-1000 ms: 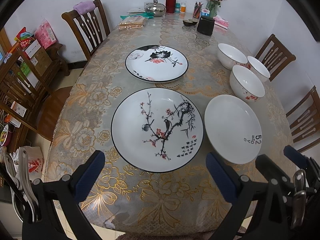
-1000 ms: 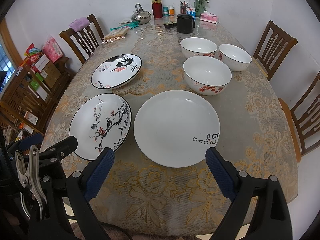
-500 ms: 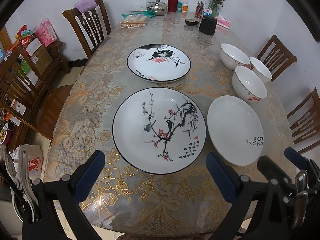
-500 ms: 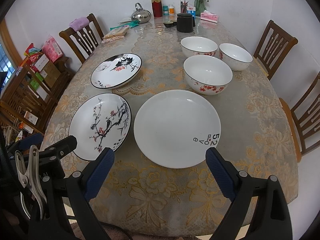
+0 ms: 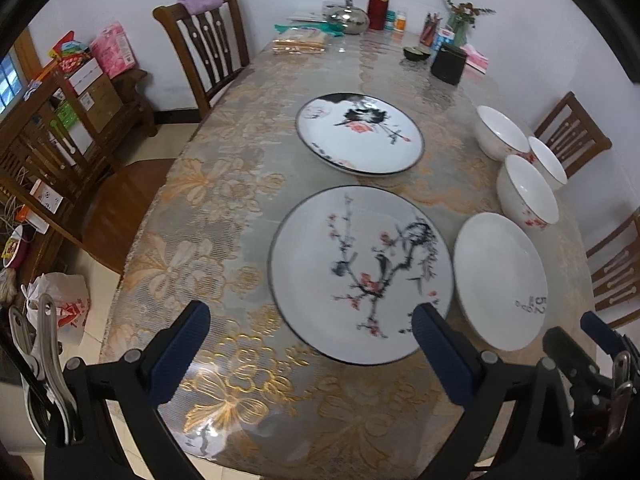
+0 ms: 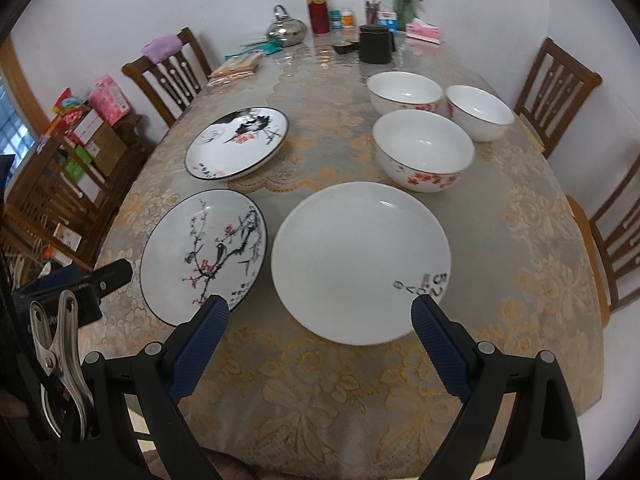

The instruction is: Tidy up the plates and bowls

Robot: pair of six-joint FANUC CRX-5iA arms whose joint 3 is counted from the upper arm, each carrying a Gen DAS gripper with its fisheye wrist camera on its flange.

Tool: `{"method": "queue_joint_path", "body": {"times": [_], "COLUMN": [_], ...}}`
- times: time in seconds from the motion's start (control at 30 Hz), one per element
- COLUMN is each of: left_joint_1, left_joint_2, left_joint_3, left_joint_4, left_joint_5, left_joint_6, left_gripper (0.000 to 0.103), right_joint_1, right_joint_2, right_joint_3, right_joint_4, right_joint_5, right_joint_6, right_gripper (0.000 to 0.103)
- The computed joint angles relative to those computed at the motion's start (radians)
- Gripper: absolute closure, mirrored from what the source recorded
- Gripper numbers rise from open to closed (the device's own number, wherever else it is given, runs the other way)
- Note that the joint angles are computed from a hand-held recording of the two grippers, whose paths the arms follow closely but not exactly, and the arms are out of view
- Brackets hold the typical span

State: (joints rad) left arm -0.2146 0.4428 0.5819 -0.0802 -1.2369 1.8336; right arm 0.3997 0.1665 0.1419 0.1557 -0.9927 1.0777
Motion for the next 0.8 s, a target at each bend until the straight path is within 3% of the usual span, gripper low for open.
{"method": "queue_joint_path", "body": {"times": [0.3, 0.5, 0.8], "left_joint_1": [0.050, 0.092, 0.117], "left_joint_2": [0.016, 0.057, 0.161], "left_joint_3": [-0.009, 0.009, 0.093], "left_joint_4": [-0.026, 0.038, 0.131], "left_joint_5": [0.023, 0.041, 0.009], "left_joint_6": [-0.035, -0.129, -0.292], "left_gripper": [0.005, 0.009, 0.022], "right_joint_1": [0.008, 0.010, 0.026], "right_joint_2": [0.052, 0.080, 0.131], "right_joint_3": [0.066, 0.088, 0.117], "right_joint_4": [-0.119, -0.187, -0.215], "right_joint_5": [-0.008, -0.025, -0.047], "right_joint_6": [0.095, 0.099, 0.062], "right_gripper": [0.019, 0.032, 0.047]}}
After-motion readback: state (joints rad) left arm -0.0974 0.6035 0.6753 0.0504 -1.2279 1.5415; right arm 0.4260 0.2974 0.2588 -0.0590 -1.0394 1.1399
